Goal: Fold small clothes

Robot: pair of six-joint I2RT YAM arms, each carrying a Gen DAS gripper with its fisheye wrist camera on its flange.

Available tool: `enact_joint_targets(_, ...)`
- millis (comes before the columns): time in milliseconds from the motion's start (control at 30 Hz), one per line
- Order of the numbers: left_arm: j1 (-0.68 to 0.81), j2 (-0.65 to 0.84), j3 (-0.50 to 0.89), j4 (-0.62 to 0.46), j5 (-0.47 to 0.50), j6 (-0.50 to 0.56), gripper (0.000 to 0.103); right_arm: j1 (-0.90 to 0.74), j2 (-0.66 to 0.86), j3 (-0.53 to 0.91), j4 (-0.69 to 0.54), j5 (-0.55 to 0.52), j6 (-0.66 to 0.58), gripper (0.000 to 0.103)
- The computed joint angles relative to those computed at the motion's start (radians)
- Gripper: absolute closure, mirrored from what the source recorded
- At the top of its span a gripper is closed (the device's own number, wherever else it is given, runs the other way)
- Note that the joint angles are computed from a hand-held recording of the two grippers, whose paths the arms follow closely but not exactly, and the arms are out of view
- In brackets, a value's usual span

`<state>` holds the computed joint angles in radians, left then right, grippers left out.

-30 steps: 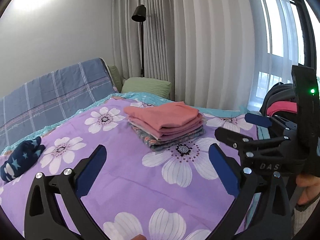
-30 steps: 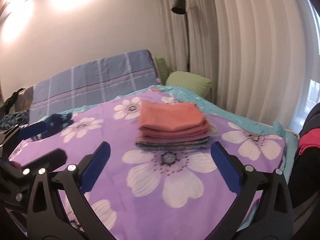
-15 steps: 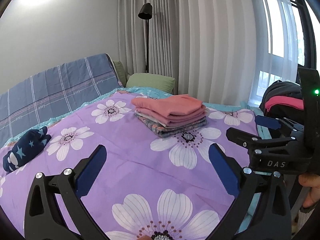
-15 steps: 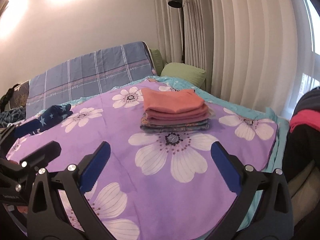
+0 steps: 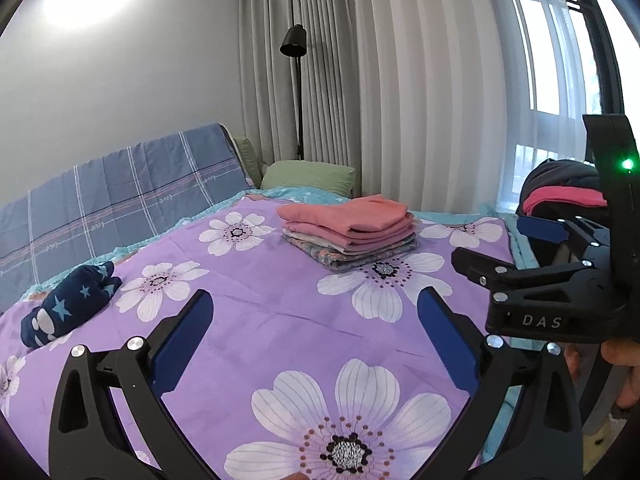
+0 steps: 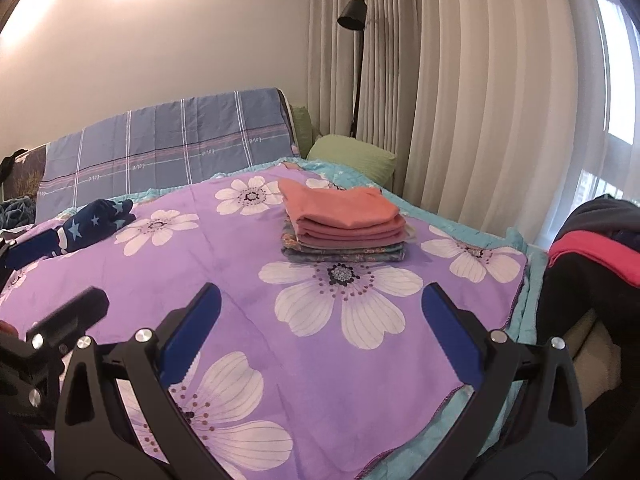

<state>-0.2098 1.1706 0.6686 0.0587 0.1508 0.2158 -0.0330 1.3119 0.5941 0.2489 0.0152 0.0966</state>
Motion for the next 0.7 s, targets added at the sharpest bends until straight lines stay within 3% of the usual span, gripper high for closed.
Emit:
enact_joint_targets(267, 0.110, -0.090, -0.045, -0.042, 0.089, 0.024, 0.001, 0.140, -0.081, -0.015, -0.053, 0.126, 0.027, 0.002)
enact_joint_targets(467, 0.206, -0.101, -0.040, -0.089, 0.176, 0.031, 0.001, 0.215, -0.060, 0.014, -0.069, 0.187, 0.046, 0.002)
enact_joint_targets(700, 0.243, -0.101, -0.053, -0.068, 0.146, 0.046, 0.001, 0.265, 0.010, 0.074, -0.084, 0.220, 0.076, 0.002)
